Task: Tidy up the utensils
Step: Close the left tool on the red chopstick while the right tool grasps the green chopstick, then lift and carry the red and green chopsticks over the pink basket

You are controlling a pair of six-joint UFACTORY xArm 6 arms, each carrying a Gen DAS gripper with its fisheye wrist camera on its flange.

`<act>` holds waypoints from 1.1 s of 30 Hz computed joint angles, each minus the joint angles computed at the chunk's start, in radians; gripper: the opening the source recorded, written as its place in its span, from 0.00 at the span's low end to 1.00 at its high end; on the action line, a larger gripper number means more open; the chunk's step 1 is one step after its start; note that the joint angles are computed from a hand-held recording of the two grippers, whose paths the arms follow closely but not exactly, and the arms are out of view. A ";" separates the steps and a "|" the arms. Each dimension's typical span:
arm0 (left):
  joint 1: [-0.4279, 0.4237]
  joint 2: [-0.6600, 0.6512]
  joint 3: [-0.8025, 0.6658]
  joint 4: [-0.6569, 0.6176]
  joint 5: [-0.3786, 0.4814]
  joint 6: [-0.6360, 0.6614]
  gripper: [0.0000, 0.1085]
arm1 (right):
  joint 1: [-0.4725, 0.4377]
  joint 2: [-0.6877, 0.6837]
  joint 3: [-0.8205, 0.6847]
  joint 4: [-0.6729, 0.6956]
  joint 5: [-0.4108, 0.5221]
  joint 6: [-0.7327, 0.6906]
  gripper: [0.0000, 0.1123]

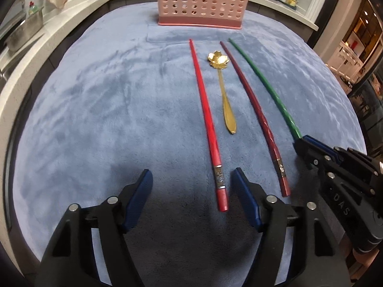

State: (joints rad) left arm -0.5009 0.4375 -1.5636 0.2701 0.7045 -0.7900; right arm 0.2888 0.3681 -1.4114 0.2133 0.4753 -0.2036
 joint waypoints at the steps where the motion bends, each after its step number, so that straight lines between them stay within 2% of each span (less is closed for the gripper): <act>1: 0.002 -0.006 0.010 -0.001 -0.009 -0.006 0.59 | -0.001 -0.002 0.002 -0.001 0.000 0.002 0.06; 6: 0.005 -0.025 0.045 0.001 -0.036 -0.020 0.49 | -0.004 -0.010 0.014 -0.002 -0.003 0.007 0.06; 12: 0.009 -0.039 0.070 -0.023 -0.062 -0.010 0.33 | -0.005 -0.013 0.018 -0.002 -0.003 0.007 0.06; 17: 0.013 -0.052 0.090 -0.043 -0.087 0.014 0.09 | -0.007 -0.019 0.017 0.032 0.003 -0.006 0.06; 21: 0.014 -0.063 0.095 -0.026 -0.082 0.009 0.08 | -0.010 -0.040 0.024 0.046 -0.003 -0.018 0.06; 33: 0.025 -0.142 0.110 0.164 -0.080 -0.119 0.08 | -0.019 -0.083 -0.007 0.108 -0.023 -0.054 0.06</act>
